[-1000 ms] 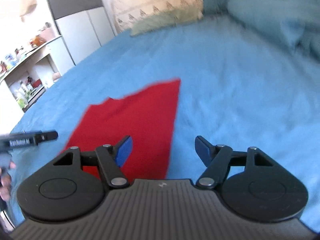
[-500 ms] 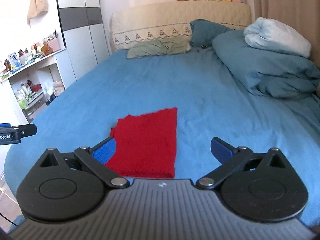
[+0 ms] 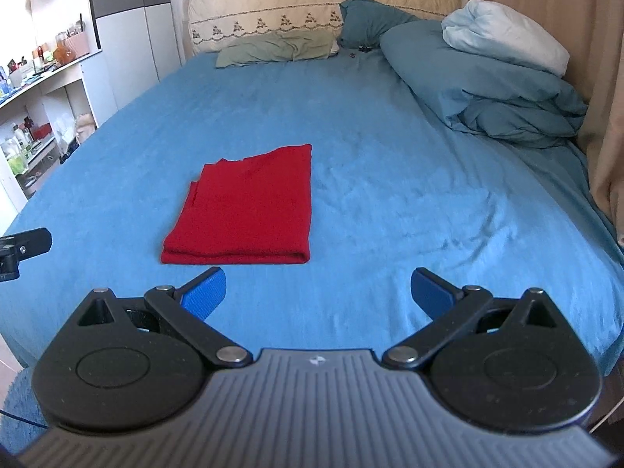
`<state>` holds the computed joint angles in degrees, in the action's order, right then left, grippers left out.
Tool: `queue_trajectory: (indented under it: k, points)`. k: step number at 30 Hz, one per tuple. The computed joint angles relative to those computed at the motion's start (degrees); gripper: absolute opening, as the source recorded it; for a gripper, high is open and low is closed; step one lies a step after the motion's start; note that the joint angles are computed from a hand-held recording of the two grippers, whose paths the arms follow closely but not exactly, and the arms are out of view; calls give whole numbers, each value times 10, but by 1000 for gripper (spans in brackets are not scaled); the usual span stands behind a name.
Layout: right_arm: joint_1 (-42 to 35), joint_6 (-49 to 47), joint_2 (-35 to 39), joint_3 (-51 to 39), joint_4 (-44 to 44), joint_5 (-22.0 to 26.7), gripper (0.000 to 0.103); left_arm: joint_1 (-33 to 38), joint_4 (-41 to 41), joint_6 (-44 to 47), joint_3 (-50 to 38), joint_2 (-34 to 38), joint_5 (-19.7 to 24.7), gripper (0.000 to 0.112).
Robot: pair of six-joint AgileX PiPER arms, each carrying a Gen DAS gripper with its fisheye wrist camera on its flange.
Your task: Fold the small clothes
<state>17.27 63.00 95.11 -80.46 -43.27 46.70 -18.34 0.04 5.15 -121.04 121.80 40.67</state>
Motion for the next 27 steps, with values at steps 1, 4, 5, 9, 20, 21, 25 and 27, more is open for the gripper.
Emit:
queue_trajectory:
  k: [1, 4, 5, 9, 20, 21, 25, 27]
  points:
    - [-2, -6, 1, -4, 4, 0, 103, 0, 4, -3, 3, -2, -1, 103]
    - [-1, -13, 4, -9, 5, 3, 103, -1, 9, -10, 35, -17, -19, 103]
    - [-1, -15, 5, -10, 5, 5, 103, -1, 9, -11, 37, -18, -20, 103]
    - [1, -19, 9, -15, 8, 8, 103, -3, 17, -17, 44, -22, -24, 103]
    - [4, -21, 13, -23, 10, 12, 103, -8, 31, -26, 43, -22, -24, 103]
    - [4, -21, 13, -22, 10, 12, 103, -9, 33, -27, 44, -22, -25, 103]
    - [1, -20, 11, -20, 13, 8, 103, -10, 38, -28, 44, -22, -27, 103]
    - [2, -19, 12, -21, 13, 9, 103, -10, 38, -29, 44, -21, -26, 103]
